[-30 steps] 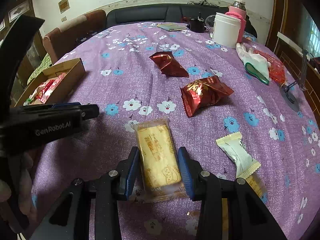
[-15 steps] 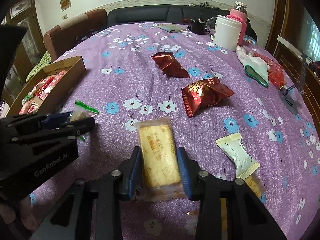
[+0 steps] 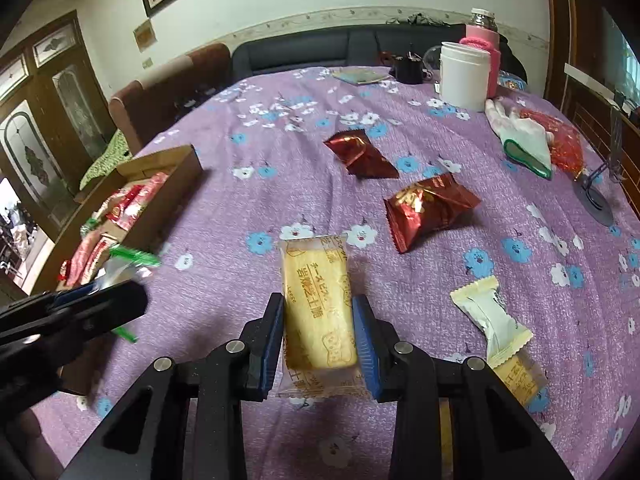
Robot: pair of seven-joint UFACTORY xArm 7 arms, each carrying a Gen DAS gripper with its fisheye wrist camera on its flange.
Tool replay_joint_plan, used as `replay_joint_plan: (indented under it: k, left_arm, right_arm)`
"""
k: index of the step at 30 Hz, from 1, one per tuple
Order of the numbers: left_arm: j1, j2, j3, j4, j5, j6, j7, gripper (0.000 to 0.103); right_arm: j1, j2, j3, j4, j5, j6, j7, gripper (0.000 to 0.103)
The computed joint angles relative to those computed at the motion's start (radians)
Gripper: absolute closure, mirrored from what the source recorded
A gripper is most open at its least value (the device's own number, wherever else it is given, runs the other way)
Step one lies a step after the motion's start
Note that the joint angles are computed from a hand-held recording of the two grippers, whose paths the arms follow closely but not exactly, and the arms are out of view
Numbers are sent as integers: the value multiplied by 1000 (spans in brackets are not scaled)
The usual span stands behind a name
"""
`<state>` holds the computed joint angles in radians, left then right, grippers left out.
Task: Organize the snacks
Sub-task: 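Carry both snacks into the cardboard tray and open both grippers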
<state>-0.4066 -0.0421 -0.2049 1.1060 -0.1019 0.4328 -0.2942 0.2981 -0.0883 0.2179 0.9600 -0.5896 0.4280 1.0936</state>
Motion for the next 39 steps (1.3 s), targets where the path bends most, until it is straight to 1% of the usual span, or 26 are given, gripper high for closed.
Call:
replay_joint_plan:
  k: [5, 8, 13, 15, 18, 19, 21, 22, 24, 27, 31, 32, 33, 34, 35, 36, 38, 39]
  left_arm:
    - [24, -103, 24, -97, -17, -19, -3, 75]
    - [45, -169, 47, -164, -41, -34, 0, 75]
    - [95, -291, 97, -287, -68, -47, 0, 75]
    - [134, -327, 107, -319, -51, -37, -16, 75]
    - [187, -357, 116, -347, -21, -27, -39, 74]
    - [216, -368, 114, -363, 2, -33, -54, 74]
    - [256, -374, 103, -379, 41, -39, -84, 74]
    - [257, -371, 110, -382, 40, -42, -84, 74]
    - [237, -361, 145, -389, 3, -50, -58, 74]
    - [226, -313, 173, -365, -27, -54, -14, 74]
    - [234, -274, 171, -342, -39, -53, 15, 74]
    - [236, -273, 170, -343, -45, -55, 16, 74]
    - [232, -271, 177, -342, -62, -58, 26, 73]
    - [223, -274, 190, -343, -87, -61, 45, 70]
    - [217, -278, 201, -346, -110, -62, 62, 58]
    - [213, -287, 208, -353, -130, -72, 76, 50]
    - [195, -324, 230, -380, -179, -102, 115, 45]
    - [193, -341, 234, -392, -190, -111, 126, 40]
  right_arm:
    - [-4, 0, 1, -4, -25, -12, 32, 66]
    - [-10, -5, 6, -8, -67, -13, 75, 67]
    - [-9, -14, 21, -3, -152, 15, 152, 66]
    - [-1, -22, 22, 1, -136, 10, 146, 66]
    - [21, -32, 24, 9, -50, -28, 92, 66]
    - [31, -29, 28, 21, -18, -38, 64, 66]
    - [58, 1, 46, 77, 22, -32, 1, 66]
    - [70, 20, 53, 106, 25, -22, -19, 66]
    - [109, 78, 65, 192, 39, 7, -84, 66]
    - [172, 179, 62, 321, 84, 43, -183, 66]
    - [236, 347, 61, 522, 178, 113, -321, 66]
    - [261, 402, 56, 590, 179, 147, -347, 66]
    - [283, 430, 46, 625, 176, 166, -356, 66]
    - [304, 467, 37, 672, 178, 191, -375, 66]
    - [323, 510, 33, 722, 188, 217, -401, 66]
    - [339, 537, 25, 754, 197, 233, -419, 66]
    - [371, 583, 4, 807, 207, 262, -448, 66]
    - [388, 605, -10, 834, 207, 280, -460, 66]
